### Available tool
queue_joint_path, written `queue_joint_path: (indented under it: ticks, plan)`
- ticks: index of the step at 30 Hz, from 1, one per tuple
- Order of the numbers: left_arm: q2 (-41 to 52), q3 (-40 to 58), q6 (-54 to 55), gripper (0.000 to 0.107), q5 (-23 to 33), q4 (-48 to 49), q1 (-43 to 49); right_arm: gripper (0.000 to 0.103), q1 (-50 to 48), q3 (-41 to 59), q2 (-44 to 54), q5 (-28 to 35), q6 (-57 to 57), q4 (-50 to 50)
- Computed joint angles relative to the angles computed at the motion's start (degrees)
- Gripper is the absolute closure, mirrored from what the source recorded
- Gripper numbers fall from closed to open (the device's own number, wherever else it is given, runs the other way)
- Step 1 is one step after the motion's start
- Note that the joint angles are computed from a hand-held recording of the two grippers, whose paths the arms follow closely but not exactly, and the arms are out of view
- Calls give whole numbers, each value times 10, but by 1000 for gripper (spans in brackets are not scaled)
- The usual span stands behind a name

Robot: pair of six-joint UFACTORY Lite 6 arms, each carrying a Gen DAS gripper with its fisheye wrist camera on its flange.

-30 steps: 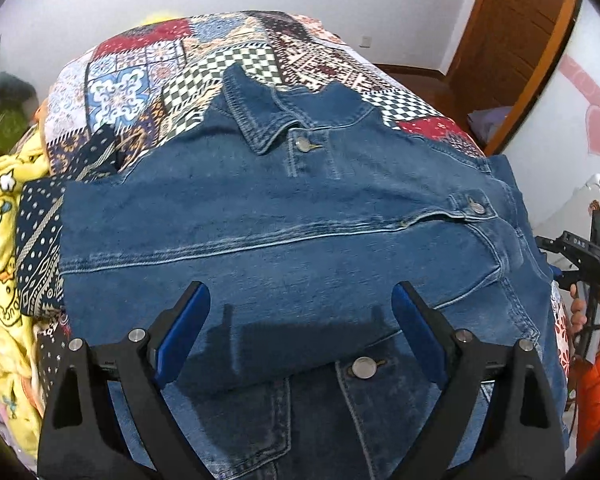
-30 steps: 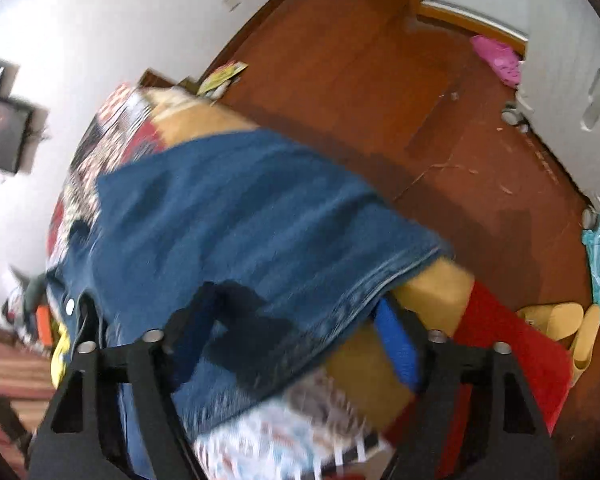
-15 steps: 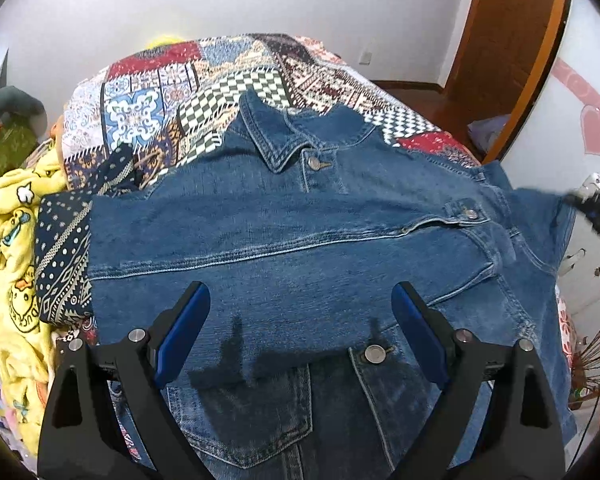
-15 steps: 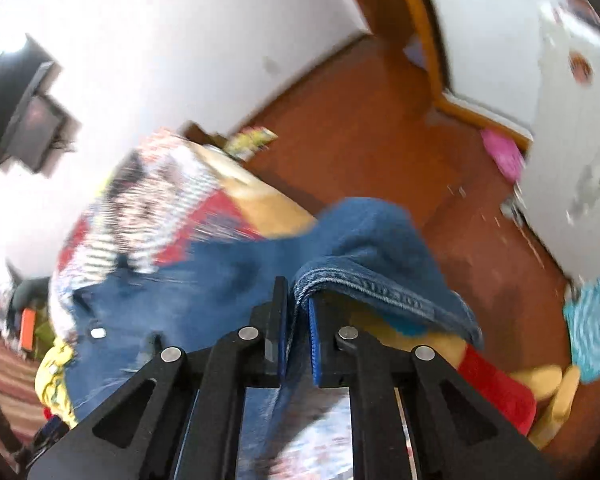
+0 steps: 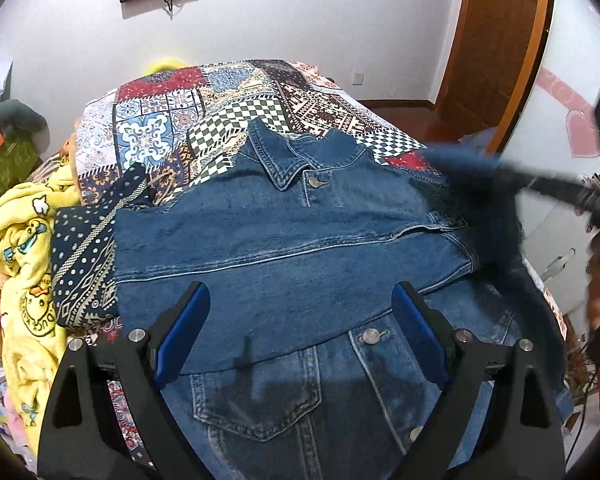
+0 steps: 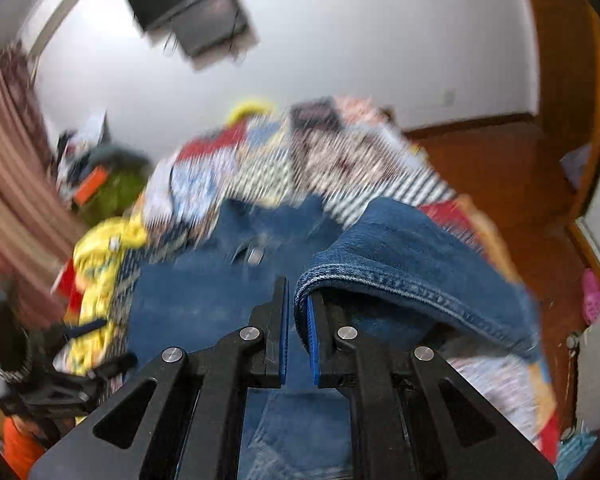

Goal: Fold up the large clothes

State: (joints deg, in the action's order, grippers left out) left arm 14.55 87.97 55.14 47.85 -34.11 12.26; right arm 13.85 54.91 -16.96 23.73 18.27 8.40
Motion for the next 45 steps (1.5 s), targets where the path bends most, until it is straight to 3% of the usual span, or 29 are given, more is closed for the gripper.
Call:
queue_joint_path:
  ticks: [3,7,13,23,26,30,36,42,45]
  plan:
    - [-11,-12,16,15,-2,1,7,95,14,-16,52,-8,-89,101]
    - [-22,-23,22,15,0,5,6,95,28,-35,96,0,-131,144]
    - [-34,-19,7,15,-6,21,-39,93,-25,-85,27,70,-215,233]
    - [27,103,-87,15,16,59,-206,62,-196,-160,-212,136,-152,60]
    - [64,145,-115,15,16,86,-271,48,-269,-168,-249,151,-173,51]
    - [131,202,-164,15,12,141,-355,37,-339,-173,-267,157,-197,40]
    - [243,277,-223,15,3,229,-444,35,-430,-195,-249,163,-290,103]
    - [341,342,-271,22,-3,329,-491,35,-470,-219,-230,165,-343,145]
    - [377,356,-318,37,-30,385,-499,35,-478,-230,-231,168,-361,156]
